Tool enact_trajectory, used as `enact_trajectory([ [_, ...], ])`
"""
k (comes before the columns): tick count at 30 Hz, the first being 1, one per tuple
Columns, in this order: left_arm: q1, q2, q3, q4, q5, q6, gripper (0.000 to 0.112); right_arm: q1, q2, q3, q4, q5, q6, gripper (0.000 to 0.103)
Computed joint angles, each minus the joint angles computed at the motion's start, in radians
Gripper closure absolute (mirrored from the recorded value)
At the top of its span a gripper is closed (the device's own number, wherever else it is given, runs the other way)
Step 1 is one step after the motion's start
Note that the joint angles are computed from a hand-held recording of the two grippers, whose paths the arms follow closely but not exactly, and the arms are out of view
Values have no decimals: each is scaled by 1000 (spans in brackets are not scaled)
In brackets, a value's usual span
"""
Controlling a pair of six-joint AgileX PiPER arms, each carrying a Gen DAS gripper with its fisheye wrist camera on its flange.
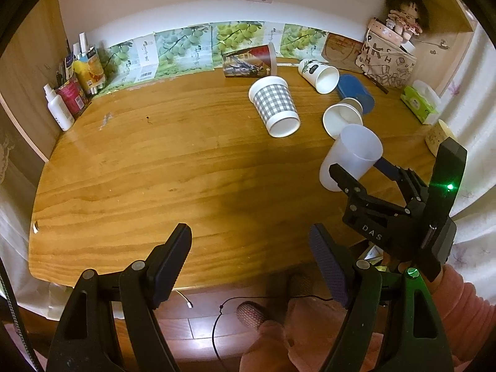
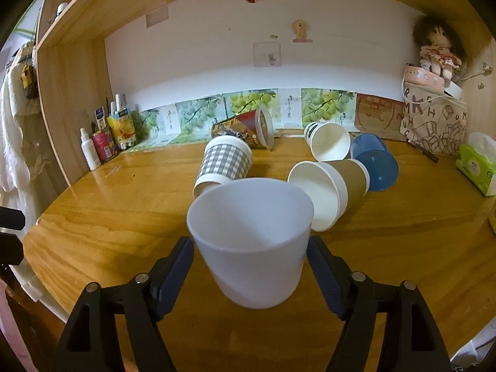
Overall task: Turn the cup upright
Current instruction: 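Lower the white cup onto its base and open the right gripper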
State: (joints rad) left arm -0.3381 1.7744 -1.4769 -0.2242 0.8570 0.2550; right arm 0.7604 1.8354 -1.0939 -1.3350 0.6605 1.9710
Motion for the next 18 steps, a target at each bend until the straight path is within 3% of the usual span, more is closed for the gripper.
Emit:
enact_trajectory([
  [11,-47,-3,-22,20,6,-240,31,17,-139,21,341,11,-312,22],
  [18,-153,-67,-68,170,48,-548,29,2,-287,-66,695,197,-653,21],
])
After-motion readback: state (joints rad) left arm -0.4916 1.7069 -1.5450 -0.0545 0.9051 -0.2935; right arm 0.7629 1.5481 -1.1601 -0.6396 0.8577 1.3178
